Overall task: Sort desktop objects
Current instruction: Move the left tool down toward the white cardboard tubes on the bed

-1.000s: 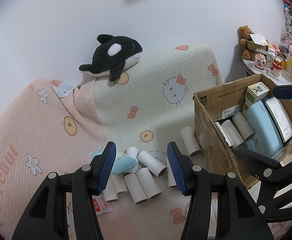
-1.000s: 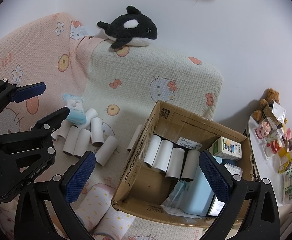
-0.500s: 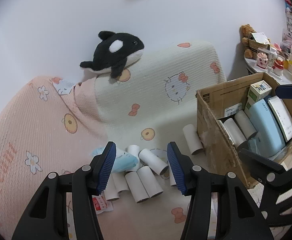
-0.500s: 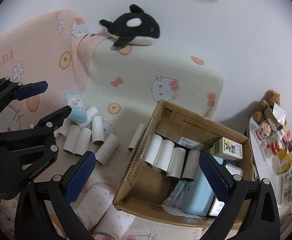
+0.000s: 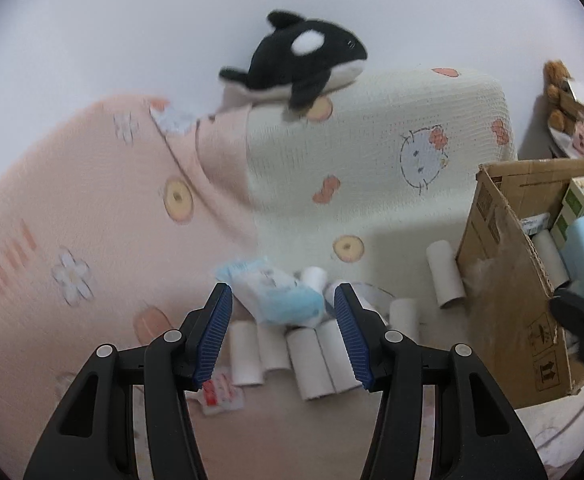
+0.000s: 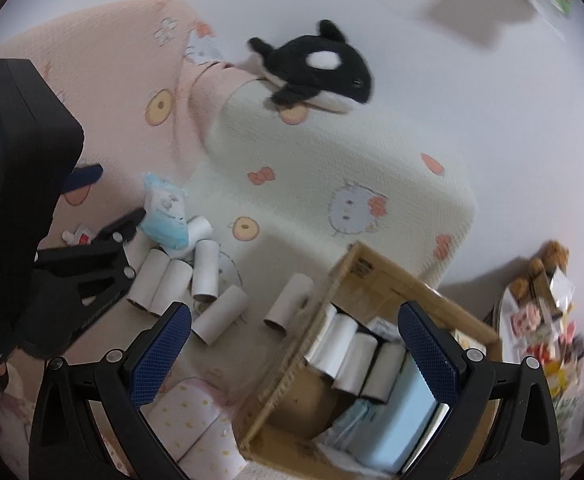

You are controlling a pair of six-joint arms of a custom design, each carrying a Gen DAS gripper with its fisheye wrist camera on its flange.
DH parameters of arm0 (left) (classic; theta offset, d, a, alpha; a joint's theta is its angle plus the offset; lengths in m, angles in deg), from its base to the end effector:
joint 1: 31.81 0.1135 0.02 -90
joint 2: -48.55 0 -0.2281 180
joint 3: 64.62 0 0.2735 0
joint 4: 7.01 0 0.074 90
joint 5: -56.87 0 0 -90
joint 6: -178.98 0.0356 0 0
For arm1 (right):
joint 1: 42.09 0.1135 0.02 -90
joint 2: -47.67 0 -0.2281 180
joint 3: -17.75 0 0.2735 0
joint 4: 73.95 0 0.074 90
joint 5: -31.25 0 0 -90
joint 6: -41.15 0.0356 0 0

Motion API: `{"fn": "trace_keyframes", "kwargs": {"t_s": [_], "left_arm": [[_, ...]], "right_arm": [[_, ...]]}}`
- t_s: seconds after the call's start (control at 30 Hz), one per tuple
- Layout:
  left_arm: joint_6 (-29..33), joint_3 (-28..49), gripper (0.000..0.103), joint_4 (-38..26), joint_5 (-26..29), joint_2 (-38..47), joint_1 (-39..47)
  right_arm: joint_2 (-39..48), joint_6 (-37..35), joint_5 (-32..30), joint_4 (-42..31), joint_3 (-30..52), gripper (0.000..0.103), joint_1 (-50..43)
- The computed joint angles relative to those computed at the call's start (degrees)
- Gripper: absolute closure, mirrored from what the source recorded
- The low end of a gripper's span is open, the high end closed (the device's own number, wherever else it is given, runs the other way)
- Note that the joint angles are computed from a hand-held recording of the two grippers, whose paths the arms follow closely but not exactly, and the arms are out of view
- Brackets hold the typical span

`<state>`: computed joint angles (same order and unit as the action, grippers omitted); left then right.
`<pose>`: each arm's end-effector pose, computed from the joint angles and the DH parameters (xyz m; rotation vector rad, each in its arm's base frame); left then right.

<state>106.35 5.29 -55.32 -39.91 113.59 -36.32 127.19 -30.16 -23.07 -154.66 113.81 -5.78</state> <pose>0.2751 -0.0175 0.2683 0.3847 2.3038 0.2500 0.2424 0.1523 0.3230 -0.1950 2.4296 -0.4365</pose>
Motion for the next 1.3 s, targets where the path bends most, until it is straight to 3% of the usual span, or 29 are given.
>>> {"fn": "trace_keyframes", "kwargs": {"t_s": [0.27, 0.5, 0.77, 1.0, 1.13, 1.3], "left_arm": [[0.3, -0.8, 0.046, -1.3, 5.6, 4.4, 9.8], [-2.1, 2.5, 0.046, -5.3, 10.8, 12.0, 19.6], [-3.9, 4.4, 0.046, -5.0, 18.2, 15.8, 25.4], [-2.1, 4.2, 0.046, -5.4, 27.1, 21.0, 28.8], [0.1, 5.0, 0.046, -6.3, 36.3, 26.0, 32.1], [-1.4, 6.8, 0.046, -7.8, 45.8, 31.3, 34.9]], "right_arm": [[8.9, -9.2, -12.7, 6.0, 4.3, 0.000, -1.0], [16.9, -7.9, -22.3, 10.3, 6.4, 0.000, -4.7], [16.4, 0.6, -37.9, 28.8, -5.1, 0.000, -9.8], [21.3, 3.0, -44.1, 32.7, -9.1, 0.000, -11.3], [20.5, 5.2, -49.0, 41.3, -15.1, 0.000, -13.0], [21.1, 6.9, -55.7, 51.0, -21.5, 0.000, -13.9]]}}
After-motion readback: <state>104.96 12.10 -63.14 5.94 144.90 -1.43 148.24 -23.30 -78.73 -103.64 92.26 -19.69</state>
